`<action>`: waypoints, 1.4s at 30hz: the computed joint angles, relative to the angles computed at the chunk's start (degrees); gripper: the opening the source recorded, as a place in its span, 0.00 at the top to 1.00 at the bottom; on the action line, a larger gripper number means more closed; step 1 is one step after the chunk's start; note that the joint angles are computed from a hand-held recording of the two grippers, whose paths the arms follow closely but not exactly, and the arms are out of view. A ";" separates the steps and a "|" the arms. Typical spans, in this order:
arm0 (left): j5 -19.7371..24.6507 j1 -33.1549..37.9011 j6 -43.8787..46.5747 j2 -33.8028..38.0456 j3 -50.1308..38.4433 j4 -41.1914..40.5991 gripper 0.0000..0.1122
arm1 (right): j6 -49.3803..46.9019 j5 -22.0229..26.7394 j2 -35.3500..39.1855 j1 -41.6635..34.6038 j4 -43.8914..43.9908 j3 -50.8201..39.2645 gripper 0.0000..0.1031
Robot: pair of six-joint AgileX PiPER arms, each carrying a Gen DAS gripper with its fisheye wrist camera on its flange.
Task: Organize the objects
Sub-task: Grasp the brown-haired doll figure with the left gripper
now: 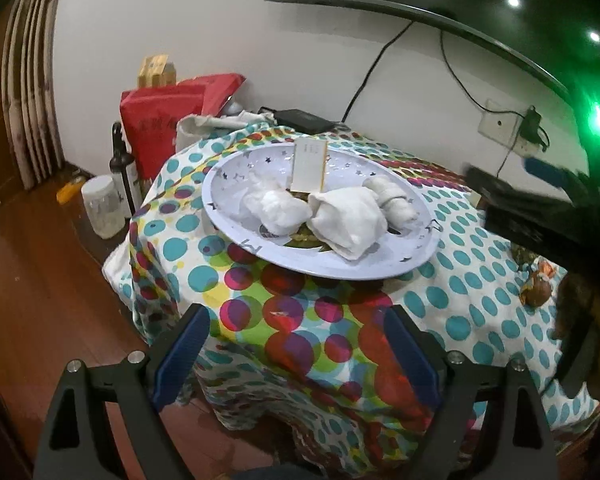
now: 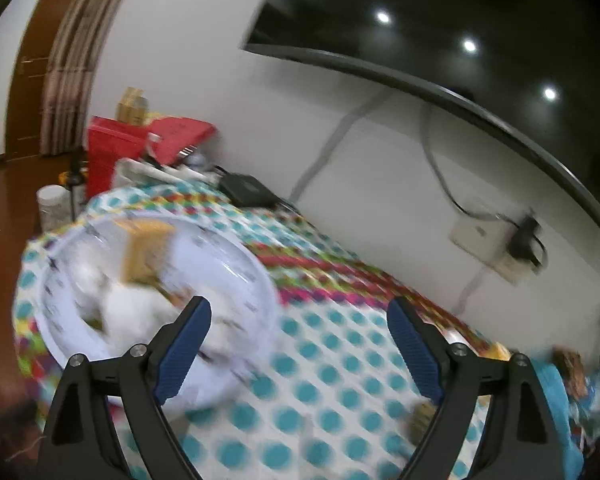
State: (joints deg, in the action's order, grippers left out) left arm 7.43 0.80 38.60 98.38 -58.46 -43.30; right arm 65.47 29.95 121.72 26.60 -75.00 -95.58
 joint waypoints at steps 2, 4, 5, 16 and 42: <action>-2.16 -1.43 2.46 -1.11 1.54 -0.92 0.19 | 5.77 0.34 -3.53 -2.05 -4.32 6.65 0.14; -4.08 -2.95 7.36 -1.99 2.75 -4.12 0.19 | 11.17 0.64 -7.14 -4.41 -8.65 13.37 0.14; -4.05 -3.36 10.81 -2.15 2.92 -6.90 0.19 | 13.72 0.99 -8.79 -5.45 -10.97 16.44 0.14; 3.17 -13.96 0.45 1.70 -5.68 5.03 0.19 | 26.37 -2.83 -20.48 -20.74 -19.78 34.38 0.09; 32.52 -30.77 -42.00 35.76 -59.20 46.10 0.19 | -1.22 -9.35 -18.37 -31.82 15.08 29.18 0.02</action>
